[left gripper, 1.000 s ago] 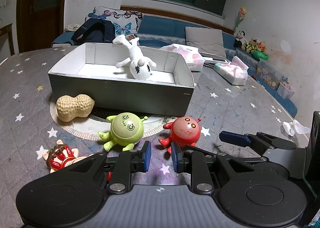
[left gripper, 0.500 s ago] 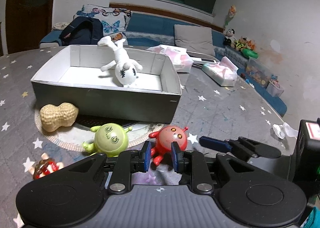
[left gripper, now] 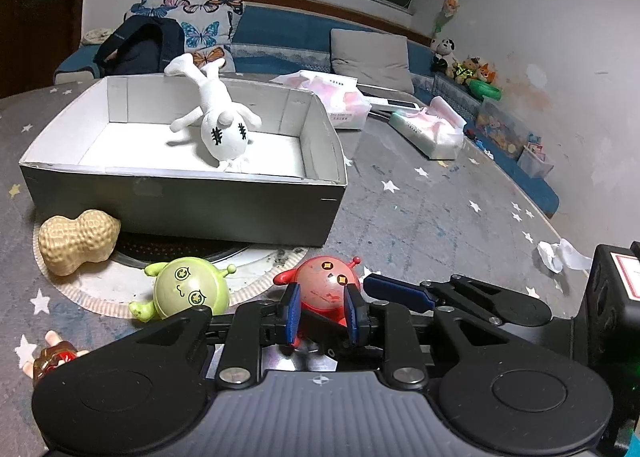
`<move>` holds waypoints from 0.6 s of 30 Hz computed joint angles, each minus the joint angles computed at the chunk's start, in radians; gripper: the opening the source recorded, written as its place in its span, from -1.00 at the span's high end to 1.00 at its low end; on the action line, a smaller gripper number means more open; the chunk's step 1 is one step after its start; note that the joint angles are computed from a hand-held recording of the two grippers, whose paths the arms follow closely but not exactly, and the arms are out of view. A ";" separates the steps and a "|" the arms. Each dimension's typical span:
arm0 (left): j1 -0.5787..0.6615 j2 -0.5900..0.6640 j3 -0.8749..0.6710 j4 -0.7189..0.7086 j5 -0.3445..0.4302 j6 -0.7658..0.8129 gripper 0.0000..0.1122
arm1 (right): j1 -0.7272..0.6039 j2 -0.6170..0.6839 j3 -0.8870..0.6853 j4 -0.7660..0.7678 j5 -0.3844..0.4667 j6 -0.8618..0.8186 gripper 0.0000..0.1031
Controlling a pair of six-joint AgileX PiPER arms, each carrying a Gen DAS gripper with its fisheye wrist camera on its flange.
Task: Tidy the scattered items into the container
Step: 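Grasp the red round doll with the right gripper and lift it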
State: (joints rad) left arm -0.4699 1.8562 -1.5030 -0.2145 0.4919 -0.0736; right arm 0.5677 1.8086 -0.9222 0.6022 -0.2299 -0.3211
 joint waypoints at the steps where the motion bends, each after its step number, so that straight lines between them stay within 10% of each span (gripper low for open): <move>1: 0.004 0.005 -0.007 -0.013 0.007 0.012 0.54 | -0.001 0.003 -0.004 -0.008 0.002 0.007 -0.18; 18: 0.051 0.076 -0.094 -0.136 0.078 0.119 0.46 | -0.016 0.036 -0.044 -0.123 0.026 0.116 0.05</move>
